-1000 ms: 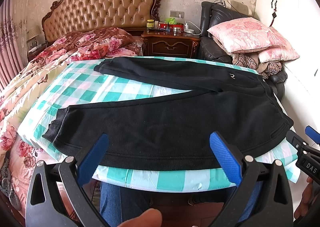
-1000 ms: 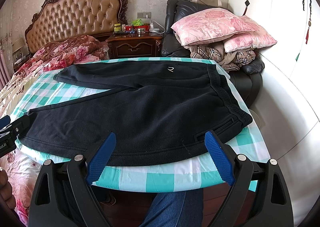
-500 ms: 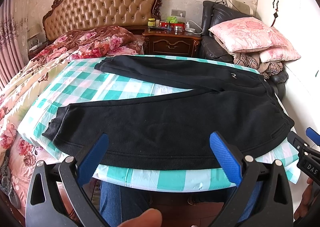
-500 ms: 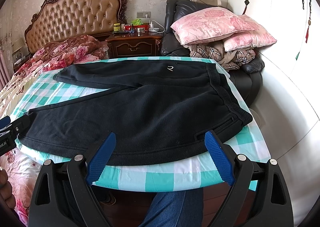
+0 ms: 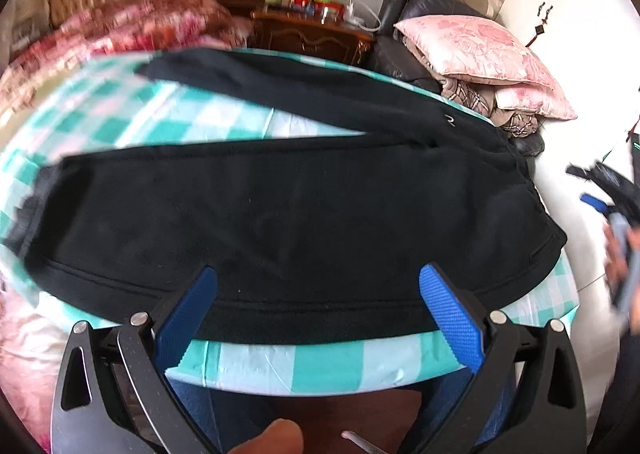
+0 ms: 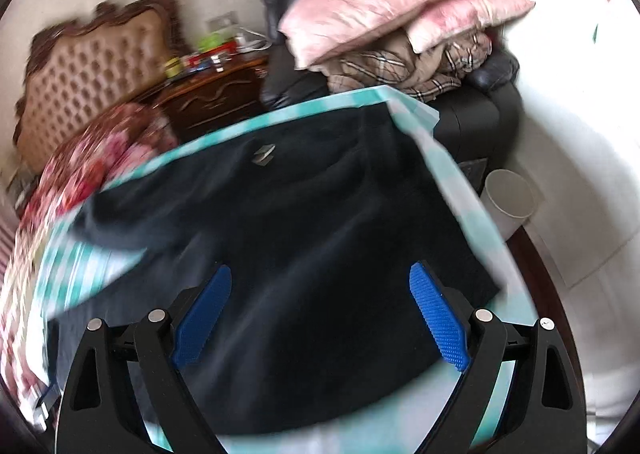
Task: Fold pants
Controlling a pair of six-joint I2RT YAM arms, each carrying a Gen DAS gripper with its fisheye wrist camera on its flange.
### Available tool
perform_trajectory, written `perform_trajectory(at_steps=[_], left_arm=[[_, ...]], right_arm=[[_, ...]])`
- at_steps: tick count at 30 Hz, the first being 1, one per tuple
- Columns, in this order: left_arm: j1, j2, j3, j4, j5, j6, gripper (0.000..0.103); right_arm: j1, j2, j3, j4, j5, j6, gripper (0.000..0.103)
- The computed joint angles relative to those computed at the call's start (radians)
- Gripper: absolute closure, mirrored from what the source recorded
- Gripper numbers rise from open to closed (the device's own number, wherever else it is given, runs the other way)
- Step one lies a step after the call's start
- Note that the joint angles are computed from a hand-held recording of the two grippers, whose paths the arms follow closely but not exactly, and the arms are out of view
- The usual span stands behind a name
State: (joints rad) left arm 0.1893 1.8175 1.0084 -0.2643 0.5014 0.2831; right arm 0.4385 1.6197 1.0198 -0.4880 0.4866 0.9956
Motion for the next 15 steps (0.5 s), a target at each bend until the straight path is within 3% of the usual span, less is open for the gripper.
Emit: perform_trajectory(at_steps=[2,6,11,15], left_arm=[[0.020,0.081,0.076,-0.033,0.023,0.000,0.002],[0.036,0.202,0.209,-0.059,0.000,-0.034,0.002],[0.061,0.320,0.370,-0.114,-0.058,-0.069,0.002],[0.080,0.385,0.461,-0.141,-0.106,-0.079,0.002]], right_arm=[[-0.194,0.063,0.062,0.029,-0.111,-0.160,0.015],[-0.462,0.348,0.385,-0.014,-0.281,-0.400,0.015],[-0.576,0.703,0.839,-0.189,-0.402,-0.546,0.015],[-0.596,0.907,1.115,-0.315,-0.408,-0.633,0.016]])
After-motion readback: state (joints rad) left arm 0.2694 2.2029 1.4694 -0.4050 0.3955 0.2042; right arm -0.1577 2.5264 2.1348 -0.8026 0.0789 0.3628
